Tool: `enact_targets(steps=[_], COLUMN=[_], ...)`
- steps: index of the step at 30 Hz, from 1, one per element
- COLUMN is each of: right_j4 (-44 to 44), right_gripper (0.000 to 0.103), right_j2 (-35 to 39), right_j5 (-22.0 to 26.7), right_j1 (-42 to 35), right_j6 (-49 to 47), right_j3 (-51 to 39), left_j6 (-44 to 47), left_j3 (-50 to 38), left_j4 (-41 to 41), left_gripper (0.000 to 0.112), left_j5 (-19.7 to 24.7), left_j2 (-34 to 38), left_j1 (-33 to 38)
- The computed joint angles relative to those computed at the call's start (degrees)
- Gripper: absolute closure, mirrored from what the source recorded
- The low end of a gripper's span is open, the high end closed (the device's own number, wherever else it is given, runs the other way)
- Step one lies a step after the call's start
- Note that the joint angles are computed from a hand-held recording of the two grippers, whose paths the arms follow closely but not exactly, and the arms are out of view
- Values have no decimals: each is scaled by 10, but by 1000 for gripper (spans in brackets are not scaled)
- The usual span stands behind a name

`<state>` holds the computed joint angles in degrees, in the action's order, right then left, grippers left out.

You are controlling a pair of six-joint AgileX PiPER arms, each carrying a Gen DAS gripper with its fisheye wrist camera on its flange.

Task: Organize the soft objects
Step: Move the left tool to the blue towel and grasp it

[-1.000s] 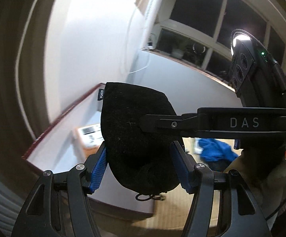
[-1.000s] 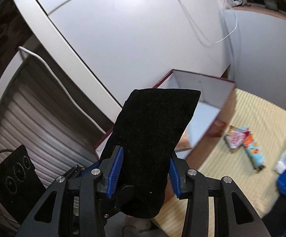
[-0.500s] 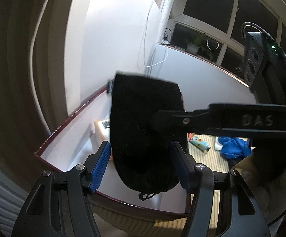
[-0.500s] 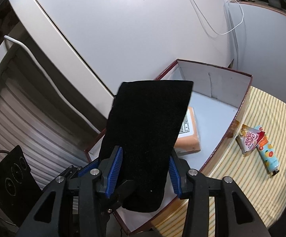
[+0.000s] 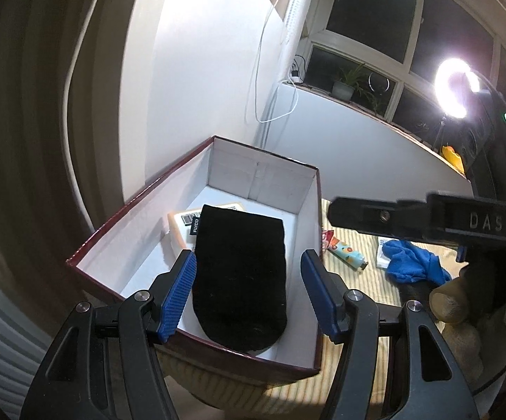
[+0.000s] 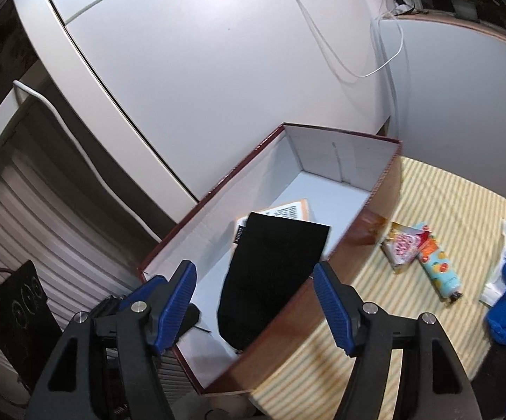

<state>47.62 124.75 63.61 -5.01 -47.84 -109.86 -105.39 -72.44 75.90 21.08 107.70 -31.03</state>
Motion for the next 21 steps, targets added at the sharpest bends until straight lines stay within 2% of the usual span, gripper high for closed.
enact_targets(steps=[7,13,16,21], right_j4=[27,43,55,36], right_gripper=[37,37,37,37], right_j2=[-30,-62,-73,-70], right_j5=[11,31,51,56], right_j1=[-60,-132,-181,-254], right_j6=[-47,-98,-126,-147], right_j3=[56,103,117,105], left_j6=[-7,25,67,172], left_j3=[-5,-33,-56,-114], left_j4=[5,-21,-56,-152], left_gripper=[50,50,50,50], left_j5=[10,9,3,-11], left_j2=[-6,6,20,59], left_j1=[-27,-61,-77,-99])
